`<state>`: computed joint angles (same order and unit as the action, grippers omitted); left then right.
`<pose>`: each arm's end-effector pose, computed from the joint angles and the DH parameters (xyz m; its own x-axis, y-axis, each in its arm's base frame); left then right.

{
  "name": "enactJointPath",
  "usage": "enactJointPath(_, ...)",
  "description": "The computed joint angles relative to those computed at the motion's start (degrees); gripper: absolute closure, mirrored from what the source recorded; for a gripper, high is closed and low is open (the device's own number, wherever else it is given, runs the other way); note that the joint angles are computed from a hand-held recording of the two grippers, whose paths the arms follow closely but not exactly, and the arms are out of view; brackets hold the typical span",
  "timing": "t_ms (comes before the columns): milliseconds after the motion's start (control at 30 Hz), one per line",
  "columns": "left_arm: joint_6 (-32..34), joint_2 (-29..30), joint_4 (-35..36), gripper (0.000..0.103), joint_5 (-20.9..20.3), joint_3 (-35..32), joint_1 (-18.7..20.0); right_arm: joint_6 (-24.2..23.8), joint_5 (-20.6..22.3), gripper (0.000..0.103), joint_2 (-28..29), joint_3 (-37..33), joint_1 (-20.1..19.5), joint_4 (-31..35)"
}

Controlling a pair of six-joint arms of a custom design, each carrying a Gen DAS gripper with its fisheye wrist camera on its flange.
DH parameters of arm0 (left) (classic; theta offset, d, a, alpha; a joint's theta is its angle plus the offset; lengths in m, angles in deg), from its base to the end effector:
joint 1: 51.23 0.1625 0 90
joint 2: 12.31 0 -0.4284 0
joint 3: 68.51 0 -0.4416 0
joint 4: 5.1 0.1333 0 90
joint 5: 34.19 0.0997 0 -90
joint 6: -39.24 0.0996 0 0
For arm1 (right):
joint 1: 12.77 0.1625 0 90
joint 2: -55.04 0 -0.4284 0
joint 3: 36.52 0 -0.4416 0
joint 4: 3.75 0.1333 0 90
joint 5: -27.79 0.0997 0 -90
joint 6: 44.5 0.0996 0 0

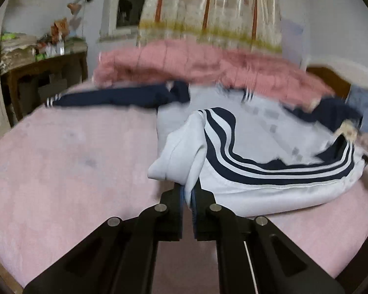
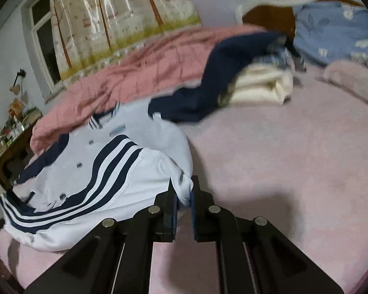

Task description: Fold large clothes

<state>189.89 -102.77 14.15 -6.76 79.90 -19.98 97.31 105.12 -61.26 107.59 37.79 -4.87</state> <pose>-0.0080 -0.2642 0.1498 -0.7635 0.0064 -0.6458 0.5271 0.5840 -0.6173 -0.0344 -0.2861 0.2078 -0.8665 0.1537 0.4750 -0.3186 0.5623 -0.7631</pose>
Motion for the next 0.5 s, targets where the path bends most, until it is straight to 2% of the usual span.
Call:
enactJointPath(33,5.43,0.93,-3.07,0.096,2.3,-1.94,4.81,-0.85,2.17,0.094,3.15,-0.64,0.32,-1.17)
enactJointPath(67,8.46,1.93,-4.48,0.094,4.42,-3.48,8.45,-1.43,6.73,0.092,5.84,-1.06,2.13,-3.26)
enactJointPath(100,10.14,2.65,-4.78,0.089,6.17,-4.63,10.98,-2.04,10.55,0.09,7.33,-1.42,4.29,-4.86)
enactJointPath(133,10.79,2.6,-5.12,0.083,6.55,-4.79,11.38,-2.6,11.96,0.088,7.1,-0.87,5.3,-6.45)
enactJointPath(200,11.07,3.41,-6.55,0.064,4.45,-5.0,10.67,-4.63,12.91,0.075,4.44,1.36,6.65,-10.61)
enactJointPath(267,13.56,1.32,-8.15,0.067,4.85,-4.86,11.33,-6.94,14.53,0.064,2.96,3.1,8.61,-15.59)
enactJointPath(300,15.73,0.68,-8.2,0.068,6.55,-5.68,12.37,-7.96,13.34,0.051,2.43,3.05,8.59,-14.74)
enactJointPath(367,19.76,1.08,-7.42,0.065,7.7,-8.07,13.29,-11.9,7.7,0.038,3.2,0.2,8.83,-7.55)
enactJointPath(400,22.3,1.14,-7.23,0.056,8.07,-9.18,13.59,-13.63,5.73,0.036,3.2,-0.71,8.61,-4.95)
enactJointPath(433,24.87,1.07,-7.01,0.043,9.32,-10.56,14.58,-15.83,5.22,0.036,5.27,-2.83,10.56,-2.51)
enactJointPath(467,26.21,1.37,-6.43,0.04,10.54,-11.87,15.46,-16.82,5.74,0.033,7.16,-4.35,12.11,-1.32)
enactJointPath(500,26.91,1.33,-5.86,0.039,11.29,-12.86,16.37,-17.42,7.32,0.024,10.24,-6.63,14.24,0.52)
